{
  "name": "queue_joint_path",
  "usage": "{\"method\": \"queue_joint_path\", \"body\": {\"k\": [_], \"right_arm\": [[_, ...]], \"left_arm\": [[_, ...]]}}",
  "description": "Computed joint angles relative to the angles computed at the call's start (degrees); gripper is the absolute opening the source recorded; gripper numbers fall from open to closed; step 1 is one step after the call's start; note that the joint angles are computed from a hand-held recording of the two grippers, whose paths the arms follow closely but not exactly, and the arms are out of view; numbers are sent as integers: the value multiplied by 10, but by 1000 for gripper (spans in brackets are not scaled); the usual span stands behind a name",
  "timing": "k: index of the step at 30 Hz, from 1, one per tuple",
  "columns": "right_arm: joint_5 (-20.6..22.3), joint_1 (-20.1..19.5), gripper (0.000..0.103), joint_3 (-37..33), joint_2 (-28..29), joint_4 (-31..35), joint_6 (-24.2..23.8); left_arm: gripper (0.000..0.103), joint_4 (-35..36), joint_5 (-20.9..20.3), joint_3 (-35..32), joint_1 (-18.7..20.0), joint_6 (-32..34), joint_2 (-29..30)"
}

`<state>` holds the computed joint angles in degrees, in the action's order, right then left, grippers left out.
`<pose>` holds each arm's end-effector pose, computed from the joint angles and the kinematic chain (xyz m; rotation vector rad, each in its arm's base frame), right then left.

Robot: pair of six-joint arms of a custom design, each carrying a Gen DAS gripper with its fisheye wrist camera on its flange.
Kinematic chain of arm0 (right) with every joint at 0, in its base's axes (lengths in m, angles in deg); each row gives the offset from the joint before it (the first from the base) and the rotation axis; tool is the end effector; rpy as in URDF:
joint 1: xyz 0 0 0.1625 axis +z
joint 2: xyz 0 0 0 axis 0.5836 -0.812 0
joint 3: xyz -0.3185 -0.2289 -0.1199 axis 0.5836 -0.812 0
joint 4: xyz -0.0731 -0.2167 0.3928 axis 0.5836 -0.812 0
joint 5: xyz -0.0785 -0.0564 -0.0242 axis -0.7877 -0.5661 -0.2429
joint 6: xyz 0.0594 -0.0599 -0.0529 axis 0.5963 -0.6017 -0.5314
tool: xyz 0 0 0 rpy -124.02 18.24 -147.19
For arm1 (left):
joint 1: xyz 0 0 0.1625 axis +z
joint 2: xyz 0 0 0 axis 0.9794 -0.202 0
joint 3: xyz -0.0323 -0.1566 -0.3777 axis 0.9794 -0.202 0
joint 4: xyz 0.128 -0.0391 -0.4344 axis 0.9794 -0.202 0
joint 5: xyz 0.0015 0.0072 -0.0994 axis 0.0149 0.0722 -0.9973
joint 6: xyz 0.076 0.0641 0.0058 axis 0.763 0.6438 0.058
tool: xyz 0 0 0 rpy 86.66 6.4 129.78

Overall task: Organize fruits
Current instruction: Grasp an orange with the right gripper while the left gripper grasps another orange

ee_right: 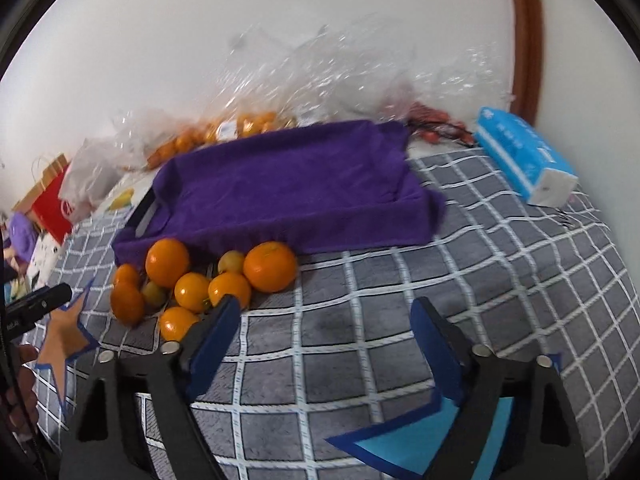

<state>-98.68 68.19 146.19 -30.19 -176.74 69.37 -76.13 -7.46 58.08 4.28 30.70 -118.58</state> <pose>0.2553 -0.7539 -0.0615 0.2124 -2.2590 0.9531 0.0836 -0.7880 0.2844 0.3551 2.3884 -0.8424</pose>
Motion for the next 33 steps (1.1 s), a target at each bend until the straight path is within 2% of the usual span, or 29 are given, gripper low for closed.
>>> {"method": "queue_joint_path", "body": {"k": [1, 3, 5, 16, 19, 21, 22, 26, 30, 33], "right_arm": [[0, 0, 80, -13, 8, 6, -6], [13, -3, 67, -32, 16, 27, -7], [22, -6, 61, -48, 22, 46, 3], [96, -29, 60, -130, 52, 152, 65], [134, -38, 52, -119, 44, 159, 77], [145, -41, 42, -108, 35, 159, 82], [147, -41, 42, -105, 33, 160, 83], [133, -38, 42, -70, 13, 132, 80], [67, -26, 42, -37, -1, 89, 40], [54, -28, 42, -26, -6, 94, 32]], "left_arm": [[95, 1, -3, -2, 2, 1, 1], [94, 4, -10, -7, 6, 4, 5], [94, 5, -17, -11, 8, 5, 9], [94, 18, -68, -33, 18, 11, 25], [94, 13, -72, -32, 18, 17, 26], [94, 17, -79, -33, 18, 12, 26], [94, 20, -83, -34, 18, 10, 27], [94, 25, -86, -34, 16, 7, 27], [94, 25, -84, -28, 12, 7, 25], [94, 36, -89, -27, 9, -2, 26]]}}
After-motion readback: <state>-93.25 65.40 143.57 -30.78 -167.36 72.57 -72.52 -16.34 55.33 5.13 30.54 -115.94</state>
